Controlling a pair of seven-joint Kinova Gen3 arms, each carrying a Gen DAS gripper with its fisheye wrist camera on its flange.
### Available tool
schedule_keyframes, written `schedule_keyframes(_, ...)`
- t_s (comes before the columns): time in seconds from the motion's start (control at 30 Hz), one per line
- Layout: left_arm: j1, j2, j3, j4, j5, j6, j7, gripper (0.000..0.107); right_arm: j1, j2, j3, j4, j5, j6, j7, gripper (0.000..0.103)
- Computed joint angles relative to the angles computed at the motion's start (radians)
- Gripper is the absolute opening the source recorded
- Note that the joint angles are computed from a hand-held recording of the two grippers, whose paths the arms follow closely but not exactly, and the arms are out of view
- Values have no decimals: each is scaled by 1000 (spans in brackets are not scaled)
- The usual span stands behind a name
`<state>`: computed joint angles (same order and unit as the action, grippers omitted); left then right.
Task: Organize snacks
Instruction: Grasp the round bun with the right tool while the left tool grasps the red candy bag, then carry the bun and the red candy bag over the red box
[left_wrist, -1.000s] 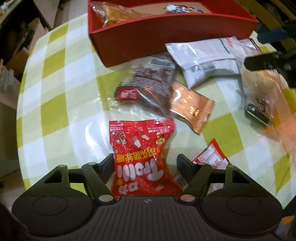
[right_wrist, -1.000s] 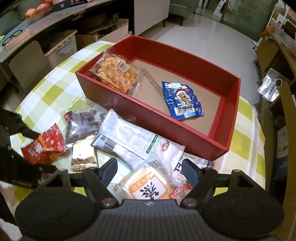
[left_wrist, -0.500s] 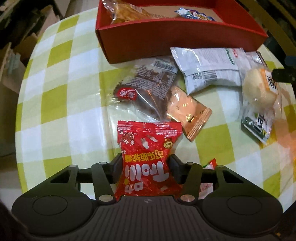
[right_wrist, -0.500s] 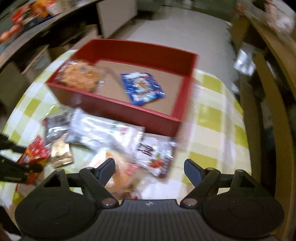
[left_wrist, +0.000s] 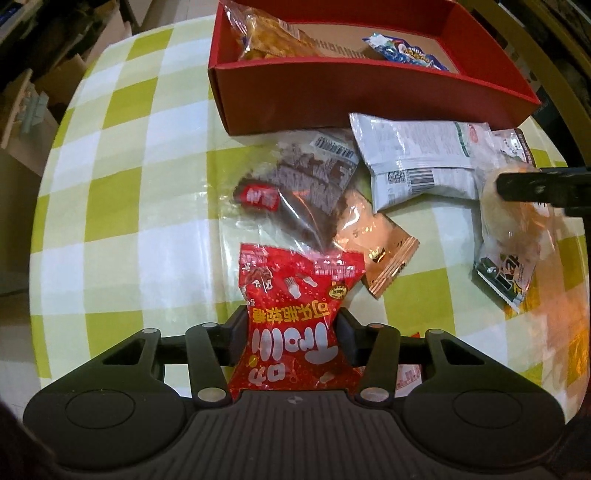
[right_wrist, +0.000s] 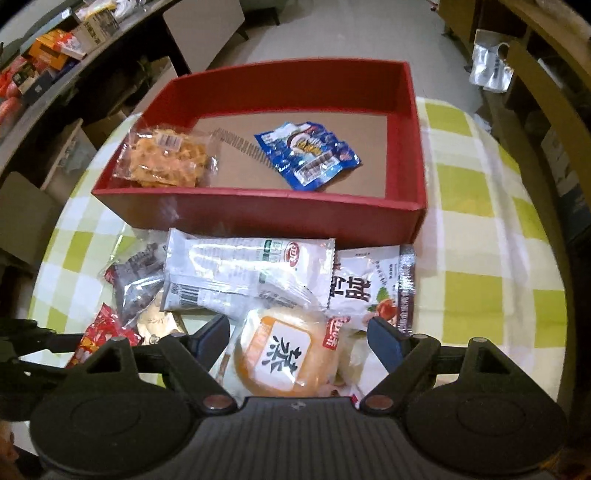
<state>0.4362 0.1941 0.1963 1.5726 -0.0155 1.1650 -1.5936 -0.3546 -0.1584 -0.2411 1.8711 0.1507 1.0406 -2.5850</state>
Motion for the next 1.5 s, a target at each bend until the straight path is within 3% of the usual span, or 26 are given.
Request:
schedule_keyframes(0.1,10,2,-2,-2,-22,2,21,57,-1,16,18,17,-36,-20,44,87)
schedule_keyframes(0.27,21,13,-3,7,-42,-11,46,63,-11,47,18,20,-23,12,87,73)
schedule_keyframes(0.33,30,16,-3,12,-62,-18,60,77,-16,49,19,19,-20,17,98,73)
schedule_keyframes(0.47,47,37,-3,6,-92,-16,87,88,-15,52,28,20,-33,7,95,73)
schedule_keyframes(0.63,41,46,-7,0,-81,-11,82,89,-4,42,43,27,-61,-6,130,74)
schedule_keyframes(0.7,41,46,-8,1,-79,-14,87,88,-4,40,40,24,-62,1,140,74)
schedule_keyframes(0.8,33,36,-4,0,-63,-17,69,64,-12,38,28,20,-47,14,162,70)
schedule_keyframes(0.83,28,37,-3,-8,-50,-5,63,61,-14,36,27,20,-50,13,170,68)
schedule_keyframes(1.33,34,-10,7,-26,-30,39,72,57,-19,-48,-24,11,-4,60,117,66)
schedule_keyframes(1.5,7,-52,8,-26,20,46,36,57,-14,-85,-46,12,-8,60,101,66)
